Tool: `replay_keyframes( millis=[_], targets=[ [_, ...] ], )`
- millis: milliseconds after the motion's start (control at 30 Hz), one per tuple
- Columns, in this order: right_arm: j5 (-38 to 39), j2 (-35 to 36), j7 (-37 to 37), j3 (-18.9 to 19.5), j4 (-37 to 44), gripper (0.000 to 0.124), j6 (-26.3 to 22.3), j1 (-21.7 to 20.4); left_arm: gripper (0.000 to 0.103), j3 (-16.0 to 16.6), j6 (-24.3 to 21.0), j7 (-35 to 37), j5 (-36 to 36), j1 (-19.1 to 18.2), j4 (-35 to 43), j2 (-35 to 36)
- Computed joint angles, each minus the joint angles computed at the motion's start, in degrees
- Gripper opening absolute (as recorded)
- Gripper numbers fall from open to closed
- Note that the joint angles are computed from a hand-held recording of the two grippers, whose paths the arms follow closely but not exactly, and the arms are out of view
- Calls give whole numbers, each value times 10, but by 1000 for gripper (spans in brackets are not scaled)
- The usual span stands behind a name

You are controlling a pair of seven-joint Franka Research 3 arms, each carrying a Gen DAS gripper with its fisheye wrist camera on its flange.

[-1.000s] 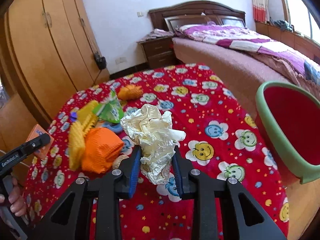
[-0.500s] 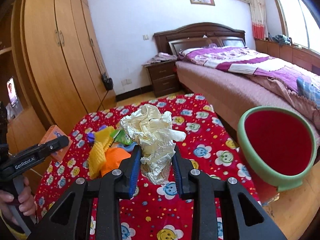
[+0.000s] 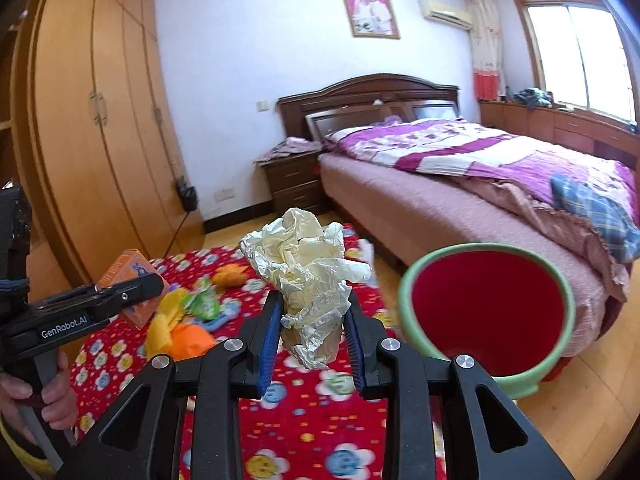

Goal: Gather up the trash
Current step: 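Carry the box and tissue with both tools over the red bucket, then open both tools to drop the box and tissue into the bucket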

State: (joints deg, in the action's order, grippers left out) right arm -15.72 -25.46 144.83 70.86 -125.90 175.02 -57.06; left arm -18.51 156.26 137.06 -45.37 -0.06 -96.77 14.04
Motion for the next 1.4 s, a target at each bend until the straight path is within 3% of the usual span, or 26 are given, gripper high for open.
replay_keyframes(
  millis=[167,433,967,1167,1400],
  targets=[
    [5,-22,13,-55,-43,31,9,32,47,-13,-4,-11,35,-23,33,31],
    [9,-41,47,-105,-105,31,25,46,47,-35,-20,-72,132,-55,105,99],
    [-15,-13,99,-132,-154,31,23,20,47,-47,-109,-176,308,-140,305,264],
    [-44,7,113,-125,-149,33,22,0,49,-56,-144,-172,316,-149,363,305],
    [-77,30,138,-117,-141,35,24,-16,55,-66,-132,-153,304,-145,361,306]
  ],
)
